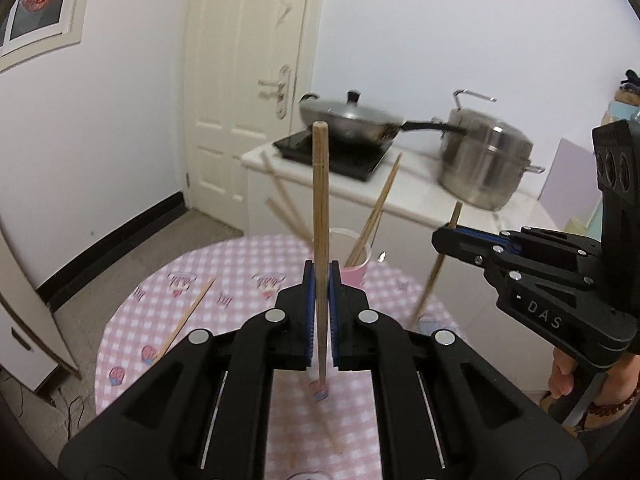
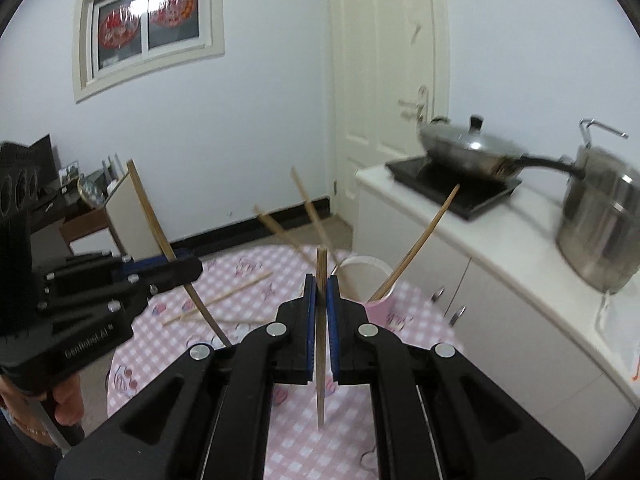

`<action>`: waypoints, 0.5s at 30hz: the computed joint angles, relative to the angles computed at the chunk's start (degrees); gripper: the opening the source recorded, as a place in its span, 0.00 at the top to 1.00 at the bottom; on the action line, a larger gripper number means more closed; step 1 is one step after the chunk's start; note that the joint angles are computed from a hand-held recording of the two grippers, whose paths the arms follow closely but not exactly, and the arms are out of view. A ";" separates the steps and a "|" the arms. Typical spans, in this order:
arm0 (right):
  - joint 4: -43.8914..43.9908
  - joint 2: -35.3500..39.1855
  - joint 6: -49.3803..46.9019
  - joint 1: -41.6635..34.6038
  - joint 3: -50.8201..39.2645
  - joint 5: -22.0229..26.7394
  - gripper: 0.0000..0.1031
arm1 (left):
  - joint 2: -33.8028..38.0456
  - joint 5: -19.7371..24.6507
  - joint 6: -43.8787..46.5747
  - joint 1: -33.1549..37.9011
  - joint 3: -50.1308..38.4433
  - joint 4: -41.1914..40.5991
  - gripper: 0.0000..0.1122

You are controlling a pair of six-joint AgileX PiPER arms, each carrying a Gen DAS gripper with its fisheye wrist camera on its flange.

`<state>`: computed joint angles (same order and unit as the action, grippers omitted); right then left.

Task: Organize utensils
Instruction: 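Lower both chopsticks into the pink cup and open both tools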

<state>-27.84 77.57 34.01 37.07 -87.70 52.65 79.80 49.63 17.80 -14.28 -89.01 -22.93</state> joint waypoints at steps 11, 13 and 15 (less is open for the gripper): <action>-0.55 3.06 -3.66 -6.71 -8.44 -3.82 0.96 | 9.03 -3.72 -10.37 -7.27 -15.02 6.08 0.94; -0.61 3.87 -4.62 -7.58 -10.54 -4.38 0.96 | 11.12 -4.94 -12.58 -8.13 -17.80 7.32 0.94; -0.40 4.67 -5.45 -8.50 -12.36 -5.47 0.96 | 13.27 -5.87 -14.47 -8.60 -20.31 7.82 0.94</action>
